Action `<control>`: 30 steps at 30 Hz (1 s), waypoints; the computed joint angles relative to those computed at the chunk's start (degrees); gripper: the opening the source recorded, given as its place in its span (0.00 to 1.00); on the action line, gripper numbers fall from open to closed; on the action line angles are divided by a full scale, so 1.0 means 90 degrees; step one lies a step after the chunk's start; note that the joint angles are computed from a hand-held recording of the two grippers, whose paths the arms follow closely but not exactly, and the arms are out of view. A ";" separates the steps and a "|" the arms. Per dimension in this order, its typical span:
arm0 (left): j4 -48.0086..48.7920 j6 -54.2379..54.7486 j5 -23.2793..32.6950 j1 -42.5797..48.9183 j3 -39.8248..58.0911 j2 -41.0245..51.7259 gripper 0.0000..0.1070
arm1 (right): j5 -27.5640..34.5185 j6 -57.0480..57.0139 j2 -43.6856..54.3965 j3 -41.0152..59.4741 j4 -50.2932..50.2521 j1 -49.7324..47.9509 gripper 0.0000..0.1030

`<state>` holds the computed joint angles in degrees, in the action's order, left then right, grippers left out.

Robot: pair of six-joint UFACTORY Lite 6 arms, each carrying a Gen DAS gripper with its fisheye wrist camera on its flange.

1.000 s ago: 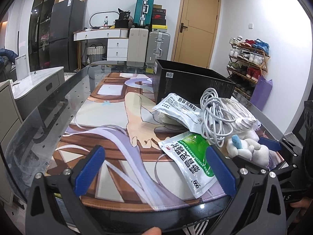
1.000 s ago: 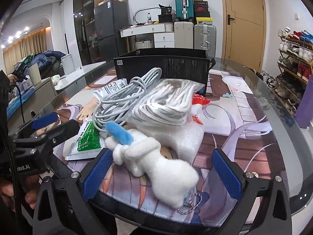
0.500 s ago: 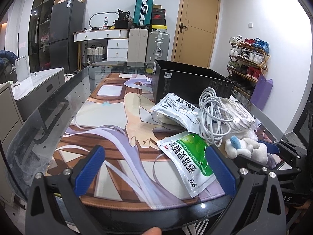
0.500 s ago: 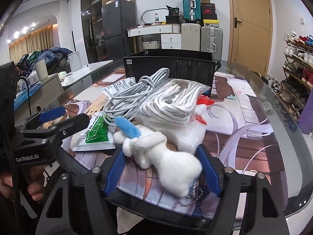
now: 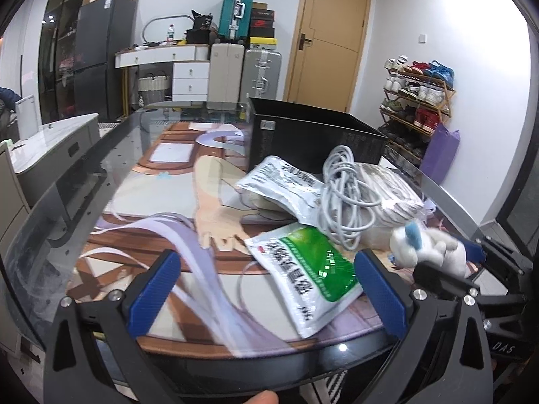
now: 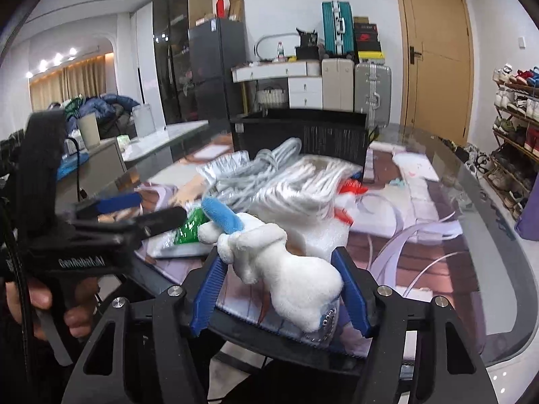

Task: Organize soft objects
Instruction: 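Grasp the white plush toy with the right gripper while the left gripper approaches the green sachet, then grasp the green-and-white sachet with the left gripper while the right gripper lifts the plush toy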

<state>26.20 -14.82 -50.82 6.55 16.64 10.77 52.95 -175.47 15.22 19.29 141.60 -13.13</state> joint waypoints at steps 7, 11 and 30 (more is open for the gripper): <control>-0.0334 -0.0169 0.0773 -0.0654 0.0527 0.0240 0.96 | 0.0271 0.0121 -0.0402 -0.0201 -0.0055 -0.0388 0.63; -0.0963 0.0238 0.1021 -0.1167 0.0697 0.0348 0.96 | 0.0289 0.0182 -0.0491 -0.0205 -0.0089 -0.0544 0.63; -0.0451 0.0630 0.1974 -0.0729 0.1377 0.0559 0.96 | 0.0389 0.0112 -0.0479 -0.0242 -0.0213 -0.0687 0.63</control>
<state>22.14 -9.16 -33.05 -0.02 29.03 15.80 56.45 -174.45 10.91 17.11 139.68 -19.31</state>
